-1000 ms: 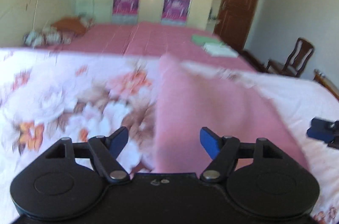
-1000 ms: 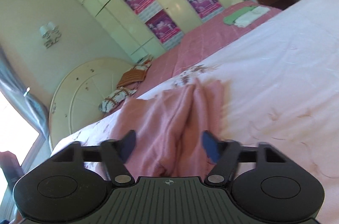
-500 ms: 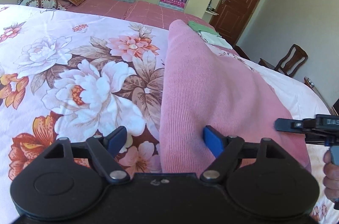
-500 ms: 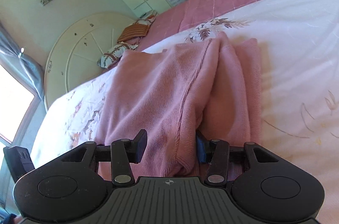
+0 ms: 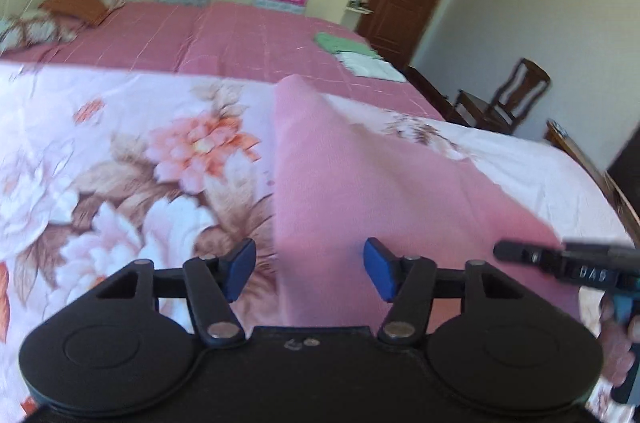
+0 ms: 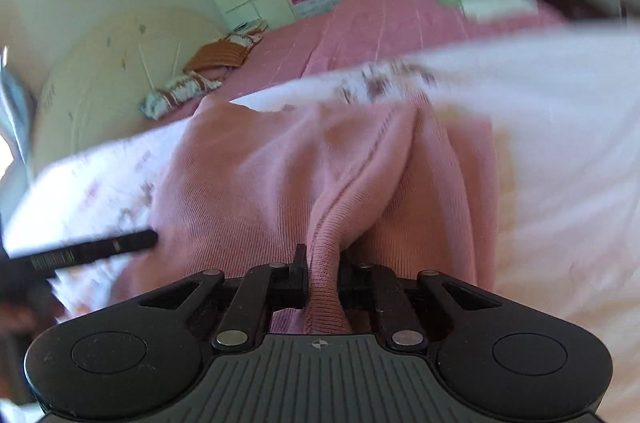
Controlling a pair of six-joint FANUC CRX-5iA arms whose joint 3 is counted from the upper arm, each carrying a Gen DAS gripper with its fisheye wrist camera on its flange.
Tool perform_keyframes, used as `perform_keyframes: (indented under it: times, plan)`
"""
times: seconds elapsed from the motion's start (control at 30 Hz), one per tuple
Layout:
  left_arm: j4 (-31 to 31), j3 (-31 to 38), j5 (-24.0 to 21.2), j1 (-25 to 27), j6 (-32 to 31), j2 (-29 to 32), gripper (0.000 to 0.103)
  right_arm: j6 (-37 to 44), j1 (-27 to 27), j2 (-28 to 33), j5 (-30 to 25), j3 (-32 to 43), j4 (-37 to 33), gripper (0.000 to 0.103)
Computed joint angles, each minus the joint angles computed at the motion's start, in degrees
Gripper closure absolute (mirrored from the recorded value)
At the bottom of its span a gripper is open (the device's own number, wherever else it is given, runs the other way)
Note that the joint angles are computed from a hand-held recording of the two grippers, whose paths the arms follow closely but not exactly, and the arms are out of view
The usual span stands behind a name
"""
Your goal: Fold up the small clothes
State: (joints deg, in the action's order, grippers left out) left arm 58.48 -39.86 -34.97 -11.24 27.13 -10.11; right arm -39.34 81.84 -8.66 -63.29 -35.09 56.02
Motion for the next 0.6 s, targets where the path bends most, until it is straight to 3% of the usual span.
perform_keyframes:
  times: [0.07, 0.2, 0.23, 0.3, 0.33, 0.4, 0.43, 0.5, 0.57, 0.6]
  plan:
    - [-2.2, 0.9, -0.9, -1.0, 0.4, -0.2, 0.045, 4.5, 2.2, 1.0, -5.4, 2.4, 0.3, 0.093]
    - [-11.0, 3.6, 0.0, -4.2, 4.4, 1.1, 0.038, 1.6, 6.8, -2.5, -11.2, 1.3, -2.1, 0.093]
    - [-14.3, 4.4, 0.8, -5.2, 6.1, 1.4, 0.034, 1.8, 6.9, -2.7, -11.4, 1.3, -5.1, 0.093]
    - [-16.3, 5.0, 1.2, -5.7, 7.4, 1.4, 0.033, -1.5, 5.5, -4.9, -5.7, -2.0, -7.6, 0.093]
    - [-16.1, 5.1, 0.5, -5.4, 7.1, 1.3, 0.035, -4.1, 5.3, -5.9, -3.5, -4.0, -6.4, 0.093]
    - [-12.3, 3.9, -0.4, -4.1, 3.1, 0.6, 0.039, -8.4, 6.8, -7.1, -5.0, -5.7, -3.2, 0.087]
    - [-9.7, 3.1, -0.6, -3.6, 1.0, 0.3, 0.041, -9.5, 7.5, -7.4, -6.3, -6.1, -2.2, 0.068]
    - [-7.6, 2.8, -1.5, -2.5, 0.5, 0.7, 0.042, -12.3, 9.1, -7.5, -10.7, -6.7, 0.3, 0.050]
    - [-7.1, 3.2, -3.0, -1.8, 2.0, 1.9, 0.043, -13.7, 8.1, -8.5, -11.0, -7.4, 0.8, 0.050]
    - [-6.4, 3.0, -3.0, -1.9, 2.1, 2.3, 0.042, -13.3, 7.1, -8.6, -11.0, -7.3, 0.3, 0.063]
